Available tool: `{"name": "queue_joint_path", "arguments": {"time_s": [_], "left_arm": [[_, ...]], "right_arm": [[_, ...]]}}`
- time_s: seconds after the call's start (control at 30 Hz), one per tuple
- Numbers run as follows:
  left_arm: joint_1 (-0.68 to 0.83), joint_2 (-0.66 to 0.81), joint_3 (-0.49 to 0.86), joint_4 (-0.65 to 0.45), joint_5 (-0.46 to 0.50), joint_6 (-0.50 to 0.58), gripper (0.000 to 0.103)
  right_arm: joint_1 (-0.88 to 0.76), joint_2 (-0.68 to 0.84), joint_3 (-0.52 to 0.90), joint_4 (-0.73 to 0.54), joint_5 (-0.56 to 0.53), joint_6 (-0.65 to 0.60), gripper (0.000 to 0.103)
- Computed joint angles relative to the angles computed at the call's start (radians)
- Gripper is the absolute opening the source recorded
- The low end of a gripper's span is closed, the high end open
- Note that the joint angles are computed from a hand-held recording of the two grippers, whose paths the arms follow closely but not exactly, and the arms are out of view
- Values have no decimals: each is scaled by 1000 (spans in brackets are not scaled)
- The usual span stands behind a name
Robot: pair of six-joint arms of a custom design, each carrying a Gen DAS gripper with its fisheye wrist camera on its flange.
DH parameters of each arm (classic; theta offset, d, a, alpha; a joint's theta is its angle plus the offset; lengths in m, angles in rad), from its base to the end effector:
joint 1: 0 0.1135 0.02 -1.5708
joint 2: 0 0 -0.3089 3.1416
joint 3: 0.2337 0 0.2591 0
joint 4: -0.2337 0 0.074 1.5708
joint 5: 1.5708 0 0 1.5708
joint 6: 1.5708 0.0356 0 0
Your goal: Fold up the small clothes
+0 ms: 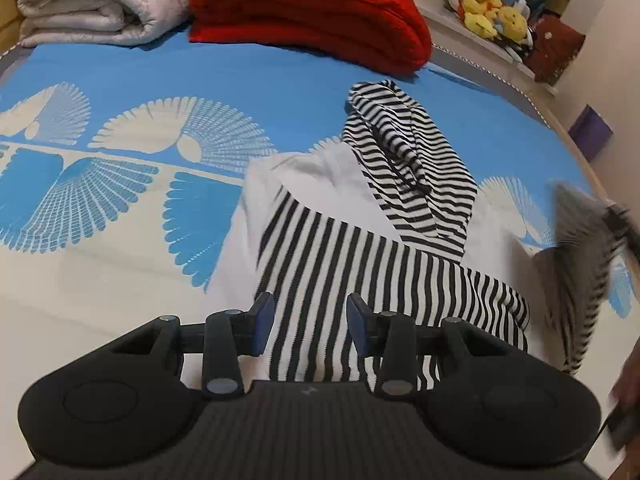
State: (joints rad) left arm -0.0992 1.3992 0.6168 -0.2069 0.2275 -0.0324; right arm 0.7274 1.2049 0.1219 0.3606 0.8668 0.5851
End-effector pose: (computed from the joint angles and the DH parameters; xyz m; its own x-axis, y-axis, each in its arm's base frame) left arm 0.2460 -0.0326 0.1919 -0.8382 0.0517 -0.5429 0.1927 0.9593 -0.2062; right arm 0.1326 0.0817 0.1433 -0.4135 0.1105 -0.9038 0.2700 0.9628 -0.0058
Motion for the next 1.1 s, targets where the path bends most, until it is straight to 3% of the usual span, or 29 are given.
{"name": "queue_joint_path", "arguments": {"time_s": [0.1, 0.23, 0.33, 0.53, 0.83, 1.1], "left_arm": [[14, -3, 6, -11, 17, 3, 44], [24, 0, 11, -17, 31, 3, 47], [24, 4, 11, -13, 22, -2, 49], [-8, 27, 9, 9, -8, -18, 51], [-59, 73, 9, 54, -76, -43, 51], [-58, 100, 11, 84, -116, -62, 51]], "right_arm": [[203, 152, 103, -109, -79, 82, 6], [290, 298, 181, -199, -303, 119, 7], [287, 336, 234, -307, -389, 166, 24], [238, 199, 167, -339, -421, 325, 32], [108, 78, 65, -278, -380, 315, 32], [-153, -45, -30, -198, -484, 333, 32]]}}
